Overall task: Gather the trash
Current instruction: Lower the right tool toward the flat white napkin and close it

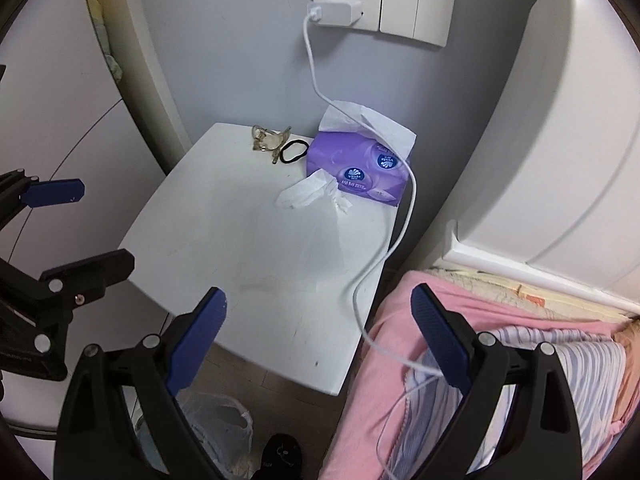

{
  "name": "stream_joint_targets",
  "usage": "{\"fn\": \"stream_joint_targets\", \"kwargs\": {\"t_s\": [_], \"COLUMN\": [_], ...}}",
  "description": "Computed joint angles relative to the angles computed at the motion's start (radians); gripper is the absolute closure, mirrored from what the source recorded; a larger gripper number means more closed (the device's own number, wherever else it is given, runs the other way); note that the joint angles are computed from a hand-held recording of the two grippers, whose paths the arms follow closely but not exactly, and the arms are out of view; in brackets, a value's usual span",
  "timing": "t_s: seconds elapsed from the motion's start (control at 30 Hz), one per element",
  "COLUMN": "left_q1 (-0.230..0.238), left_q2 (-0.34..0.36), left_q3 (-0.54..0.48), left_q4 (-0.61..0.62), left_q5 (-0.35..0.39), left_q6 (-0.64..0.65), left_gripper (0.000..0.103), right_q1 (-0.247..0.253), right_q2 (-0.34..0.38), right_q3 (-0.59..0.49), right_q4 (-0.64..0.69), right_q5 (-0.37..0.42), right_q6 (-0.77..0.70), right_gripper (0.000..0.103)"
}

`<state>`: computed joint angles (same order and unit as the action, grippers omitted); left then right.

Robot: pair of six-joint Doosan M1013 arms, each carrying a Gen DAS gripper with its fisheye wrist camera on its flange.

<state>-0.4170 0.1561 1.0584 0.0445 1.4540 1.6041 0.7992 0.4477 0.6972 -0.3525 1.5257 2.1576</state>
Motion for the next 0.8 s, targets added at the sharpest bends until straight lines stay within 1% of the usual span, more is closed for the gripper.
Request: {"fn": "stream_joint_targets", "kwargs": {"t_s": [0.17,0.37,0.57,0.6,0.67,0.8], "left_q1": [0.004,0.013,0.027,0.029,0.029,0.030], "left_q2": [0.031,0.060,0.085,0.087,0.090,0.092], "left_q3": [-0.005,-0.004,-0.002,0.001,0.005,0.022], "left_q4": [0.001,-0.013,-0.030,-0.033,-0.035,-0.041], "left_q5": [-0.026,-0.040,-0.054,-0.056,-0.055,-0.059], "left_q6": [0.013,0.025,-0.017,-0.025,-0.031,-0.034], "left_gripper": [0.007,0.007,0.007,0.007,0.007,0.007], "right_q1": [-0.032,-0.053,-0.073,-0.075,-0.080,-0.088], "right_q2": [0.019,0.043,0.055,0.056,0.060,0.074], "right_q3": [0.002,0.005,0.026,0.030,0.033,0.033], "right_q4": [0.035,0.072,0.120,0.125,0.133,0.139], "right_q5": [-0.029,-0.053,-0.080,-0.086,-0.091,-0.097], "right_q6": [-0.011,-0.065,-0.093,-0.095,-0.099,-0.096], "right_gripper": [0.013,0.013,0.013,0.014,0.021,0.022]}}
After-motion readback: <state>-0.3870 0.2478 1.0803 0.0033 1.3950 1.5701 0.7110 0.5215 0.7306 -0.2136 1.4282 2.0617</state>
